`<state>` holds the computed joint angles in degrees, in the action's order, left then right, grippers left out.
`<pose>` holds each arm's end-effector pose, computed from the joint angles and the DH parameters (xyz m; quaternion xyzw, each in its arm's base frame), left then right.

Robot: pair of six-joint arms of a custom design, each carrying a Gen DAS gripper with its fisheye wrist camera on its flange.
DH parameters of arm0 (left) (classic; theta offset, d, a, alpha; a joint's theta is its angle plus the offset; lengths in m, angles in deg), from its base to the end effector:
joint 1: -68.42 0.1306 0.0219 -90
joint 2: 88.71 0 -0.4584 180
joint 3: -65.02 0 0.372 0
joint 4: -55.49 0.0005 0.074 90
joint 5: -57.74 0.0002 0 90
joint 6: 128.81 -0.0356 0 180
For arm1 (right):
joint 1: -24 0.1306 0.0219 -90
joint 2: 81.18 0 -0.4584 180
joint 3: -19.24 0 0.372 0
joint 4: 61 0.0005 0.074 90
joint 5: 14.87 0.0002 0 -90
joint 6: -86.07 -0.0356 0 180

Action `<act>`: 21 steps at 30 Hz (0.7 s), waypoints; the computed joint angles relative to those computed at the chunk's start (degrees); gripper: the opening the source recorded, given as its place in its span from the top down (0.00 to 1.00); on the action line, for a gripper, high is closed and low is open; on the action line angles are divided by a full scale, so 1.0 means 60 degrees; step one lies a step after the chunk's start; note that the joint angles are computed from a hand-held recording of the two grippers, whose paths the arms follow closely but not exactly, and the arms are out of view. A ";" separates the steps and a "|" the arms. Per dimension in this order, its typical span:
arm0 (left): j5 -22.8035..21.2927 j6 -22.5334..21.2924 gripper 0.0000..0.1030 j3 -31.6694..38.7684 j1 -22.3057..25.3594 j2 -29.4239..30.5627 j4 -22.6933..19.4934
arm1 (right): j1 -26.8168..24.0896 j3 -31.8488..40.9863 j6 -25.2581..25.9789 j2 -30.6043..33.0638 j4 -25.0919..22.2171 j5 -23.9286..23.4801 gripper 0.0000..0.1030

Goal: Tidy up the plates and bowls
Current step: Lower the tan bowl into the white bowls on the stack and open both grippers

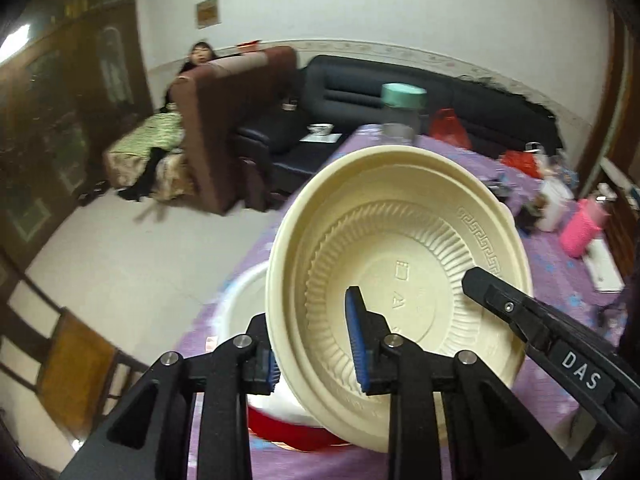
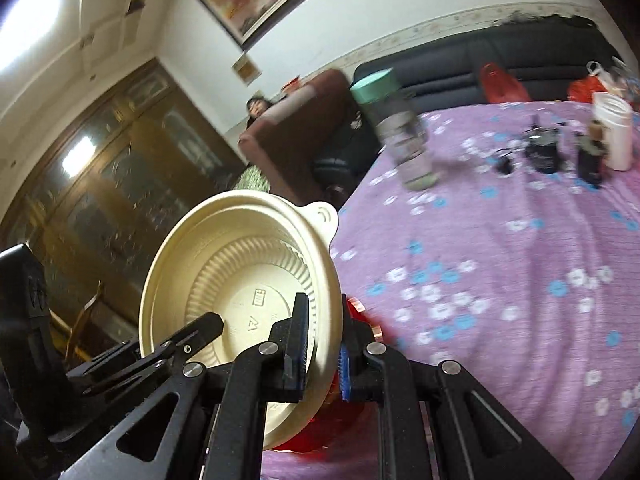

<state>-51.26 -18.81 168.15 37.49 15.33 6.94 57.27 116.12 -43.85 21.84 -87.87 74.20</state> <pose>0.4988 -0.2860 0.4875 0.0312 0.9264 -0.0071 0.3751 0.4906 0.3220 0.4776 0.0471 0.8776 0.2901 0.3788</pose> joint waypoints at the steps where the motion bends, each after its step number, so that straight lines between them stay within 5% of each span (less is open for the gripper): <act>1: 0.0030 0.0007 0.74 -0.0100 0.0125 -0.0025 0.0017 | 0.0117 0.0254 0.0029 0.0209 -0.0182 0.0073 0.86; 6: 0.0250 -0.0031 0.71 -0.0211 0.0614 0.0179 -0.0110 | 0.0357 0.1244 0.0196 0.1021 -0.1075 0.0290 0.86; 11: 0.0504 -0.0227 0.45 -0.0462 0.0846 0.0128 0.0088 | 0.0441 0.1886 0.0401 0.1528 -0.1989 0.0752 0.87; 18: 0.1621 0.0426 0.33 -0.1322 0.1403 -0.0548 0.1086 | 0.0594 0.2299 0.0835 0.1809 -0.2391 0.1406 0.85; 20: 0.1705 0.0681 0.31 -0.1684 0.1469 -0.0771 0.1488 | 0.0700 0.2315 0.0990 0.1835 -0.2316 0.1730 0.77; 21: 0.1665 0.0867 0.30 -0.1898 0.1485 -0.0898 0.1717 | 0.0738 0.2278 0.1046 0.1839 -0.2188 0.1792 0.63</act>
<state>-41.27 -13.61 156.77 46.40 9.94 17.24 61.69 129.79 -37.58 32.87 -101.00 84.95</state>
